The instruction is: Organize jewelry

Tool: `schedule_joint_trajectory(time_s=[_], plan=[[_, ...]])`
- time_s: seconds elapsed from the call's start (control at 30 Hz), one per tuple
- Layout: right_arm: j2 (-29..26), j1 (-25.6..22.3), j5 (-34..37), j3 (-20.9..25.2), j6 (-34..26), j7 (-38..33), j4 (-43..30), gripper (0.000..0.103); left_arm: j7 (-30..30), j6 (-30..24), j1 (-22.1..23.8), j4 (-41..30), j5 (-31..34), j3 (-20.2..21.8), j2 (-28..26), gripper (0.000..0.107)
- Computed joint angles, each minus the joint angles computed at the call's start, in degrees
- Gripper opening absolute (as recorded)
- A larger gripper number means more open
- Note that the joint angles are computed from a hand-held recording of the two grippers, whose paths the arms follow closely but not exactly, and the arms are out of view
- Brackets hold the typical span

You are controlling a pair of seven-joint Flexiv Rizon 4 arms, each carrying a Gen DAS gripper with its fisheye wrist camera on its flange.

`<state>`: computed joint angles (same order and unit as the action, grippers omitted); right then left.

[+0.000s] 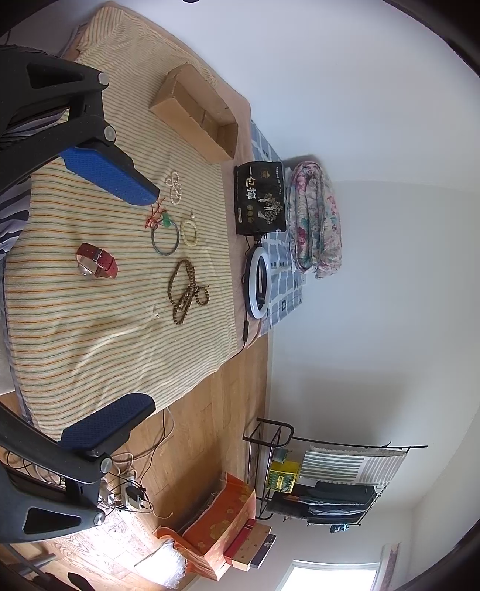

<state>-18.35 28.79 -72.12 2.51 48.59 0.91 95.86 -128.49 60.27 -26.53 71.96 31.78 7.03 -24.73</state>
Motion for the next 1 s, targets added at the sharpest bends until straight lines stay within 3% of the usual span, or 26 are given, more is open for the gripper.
schedule_joint_trajectory(time_s=[0.6, 1.0], plan=[[-1.1, 0.0, 1.9, -0.2, 1.0, -1.2, -0.6, 0.103, 1.6, 1.2, 0.4, -0.3, -1.9, -0.2, -2.0, 0.103], [-4.2, -1.1, 8.6, -1.1, 8.2, -4.0, -0.5, 0.103, 9.8, 2.0, 2.1, -3.9, -8.7, -1.8, -6.7, 0.103]])
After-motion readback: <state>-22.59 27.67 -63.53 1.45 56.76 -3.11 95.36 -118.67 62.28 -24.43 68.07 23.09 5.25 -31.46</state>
